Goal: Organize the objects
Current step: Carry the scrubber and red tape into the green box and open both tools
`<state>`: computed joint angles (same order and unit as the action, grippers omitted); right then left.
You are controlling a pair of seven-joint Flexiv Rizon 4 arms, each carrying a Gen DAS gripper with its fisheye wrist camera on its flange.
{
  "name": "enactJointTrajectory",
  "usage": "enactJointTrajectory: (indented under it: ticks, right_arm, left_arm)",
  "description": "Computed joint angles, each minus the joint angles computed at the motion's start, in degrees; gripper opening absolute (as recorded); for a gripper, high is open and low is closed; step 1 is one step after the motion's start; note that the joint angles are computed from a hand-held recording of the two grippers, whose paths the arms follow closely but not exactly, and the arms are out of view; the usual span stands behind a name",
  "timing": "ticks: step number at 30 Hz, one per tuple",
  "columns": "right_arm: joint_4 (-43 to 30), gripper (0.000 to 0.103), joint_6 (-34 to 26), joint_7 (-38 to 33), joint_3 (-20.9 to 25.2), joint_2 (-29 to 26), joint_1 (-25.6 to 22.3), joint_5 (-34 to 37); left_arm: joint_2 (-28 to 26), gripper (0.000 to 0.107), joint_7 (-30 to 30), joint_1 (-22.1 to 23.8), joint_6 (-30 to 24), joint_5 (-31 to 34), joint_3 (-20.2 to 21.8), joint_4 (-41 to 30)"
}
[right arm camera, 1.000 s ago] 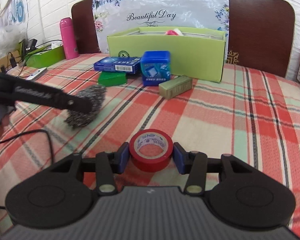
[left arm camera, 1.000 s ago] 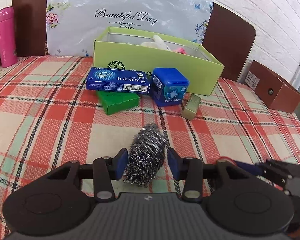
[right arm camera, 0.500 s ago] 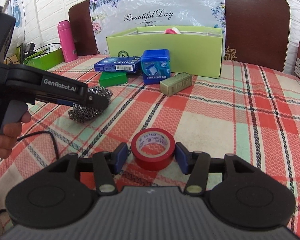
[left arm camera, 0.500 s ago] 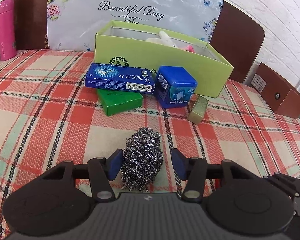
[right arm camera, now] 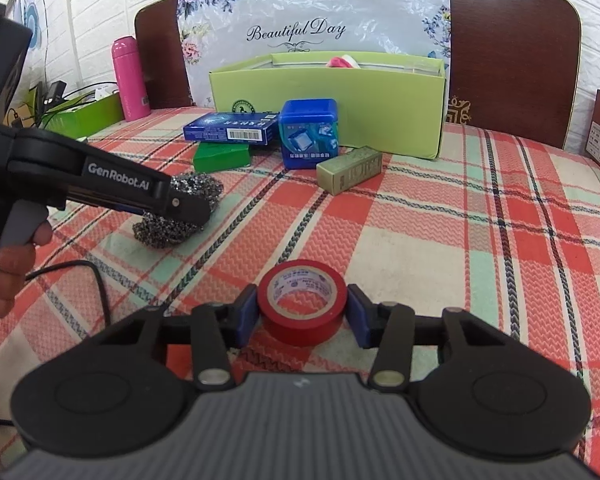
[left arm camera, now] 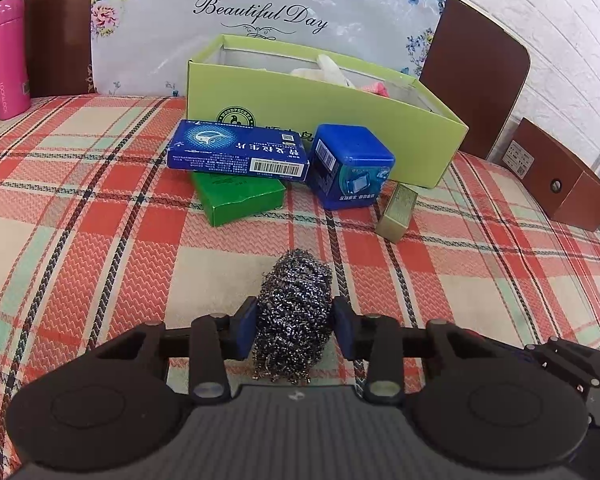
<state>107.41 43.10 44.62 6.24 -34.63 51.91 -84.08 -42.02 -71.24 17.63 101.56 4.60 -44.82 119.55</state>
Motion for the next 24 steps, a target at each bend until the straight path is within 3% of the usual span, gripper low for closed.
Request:
enactJointTrajectory:
  ticks: [5,17,24]
  right_arm:
    - [0.6,0.046,1.2,3.0,-0.1,1.1,-0.7,-2.7]
    - [1.4,0.046,-5.1,2.9,0.2,5.9,-2.9,-9.1]
    - [0.6,0.046,-8.2,-0.3,0.3,8.0,-5.5,-12.5]
  left_arm:
    - [-0.3,0.038,-0.1,4.3,0.6,1.3,-4.9,1.6]
    - [-3.2,0.038,-0.8,12.9,1.2,5.4,-16.9,1.1]
    - [-5.0,0.038,0.4,12.2,1.5,6.4,-19.0,-3.1]
